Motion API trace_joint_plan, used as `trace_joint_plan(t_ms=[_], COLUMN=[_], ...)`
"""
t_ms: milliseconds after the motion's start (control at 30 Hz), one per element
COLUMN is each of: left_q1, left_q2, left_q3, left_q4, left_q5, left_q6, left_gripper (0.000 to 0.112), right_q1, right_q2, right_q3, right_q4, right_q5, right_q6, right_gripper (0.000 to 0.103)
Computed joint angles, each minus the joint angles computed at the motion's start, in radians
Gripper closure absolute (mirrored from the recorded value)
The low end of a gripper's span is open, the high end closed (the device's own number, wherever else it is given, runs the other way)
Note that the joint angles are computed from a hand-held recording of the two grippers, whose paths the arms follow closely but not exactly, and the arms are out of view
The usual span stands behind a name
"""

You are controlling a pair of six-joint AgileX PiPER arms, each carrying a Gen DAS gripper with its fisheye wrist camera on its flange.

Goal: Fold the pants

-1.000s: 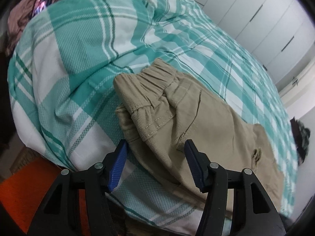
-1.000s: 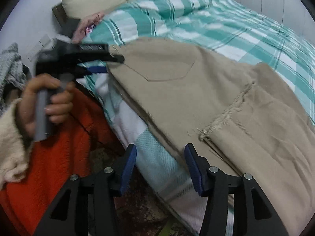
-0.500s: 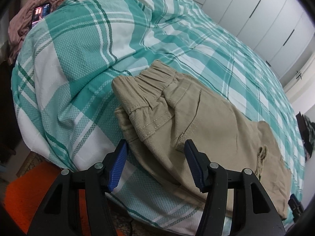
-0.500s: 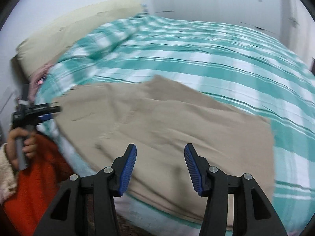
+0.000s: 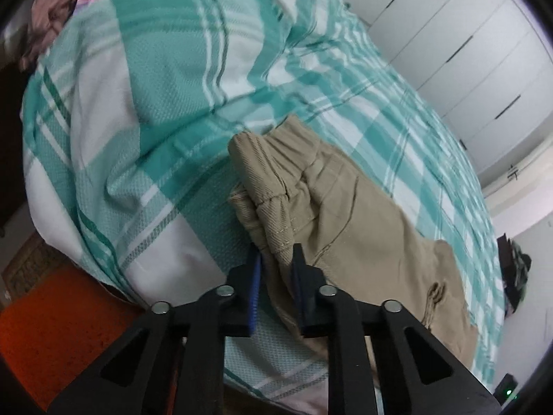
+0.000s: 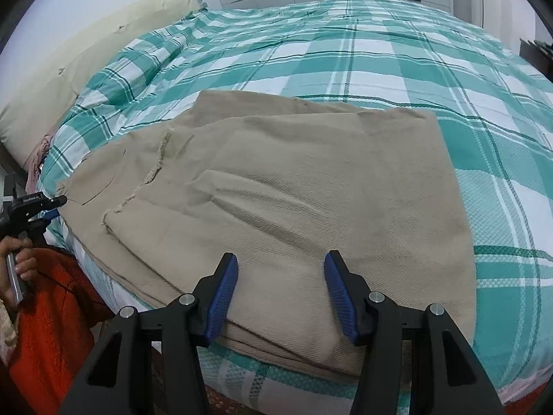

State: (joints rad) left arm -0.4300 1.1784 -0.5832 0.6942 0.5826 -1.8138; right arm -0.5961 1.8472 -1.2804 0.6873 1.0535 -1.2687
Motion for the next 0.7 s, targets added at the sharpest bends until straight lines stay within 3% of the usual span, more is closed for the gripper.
trace_joint_plan(t_ms=[133, 267, 400, 533, 600, 700], left_q1=[-0.166, -0.254, -0.380, -0.497, -0.535, -0.562], left_q2=[0.039, 0.008, 0.063, 0.223, 0.346, 0.543], left_q3=[-0.110, -0.187, -0.399, -0.679, -0.843, -1.077], left_q4=[0.089, 0.111, 0.165, 0.216, 0.205, 0.126], left_q5=[0.229, 0.337, 0.467, 0.504, 0.481, 0.422], left_q6=[-0.064, -0.084, 0.014, 0.197, 0.322, 0.515], left_gripper=[0.102, 0.103, 0.103, 0.103, 0.104, 0.103], right_q1=[0.007, 0.006, 0.006, 0.002, -0.003, -0.033], right_q2=[-0.014, -0.005, -0.002, 0.009, 0.012, 0.045], right_q3=[0.026, 0.013, 0.009, -0.008, -0.025, -0.117], right_q4=[0.006, 0.002, 0.001, 0.001, -0.003, 0.000], right_q5=[-0.021, -0.011, -0.009, 0.009, 0.032, 0.141], right_q6=[-0.025, -0.023, -0.022, -0.017, 0.007, 0.097], right_gripper=[0.050, 0.050, 0.050, 0.049, 0.049, 0.050])
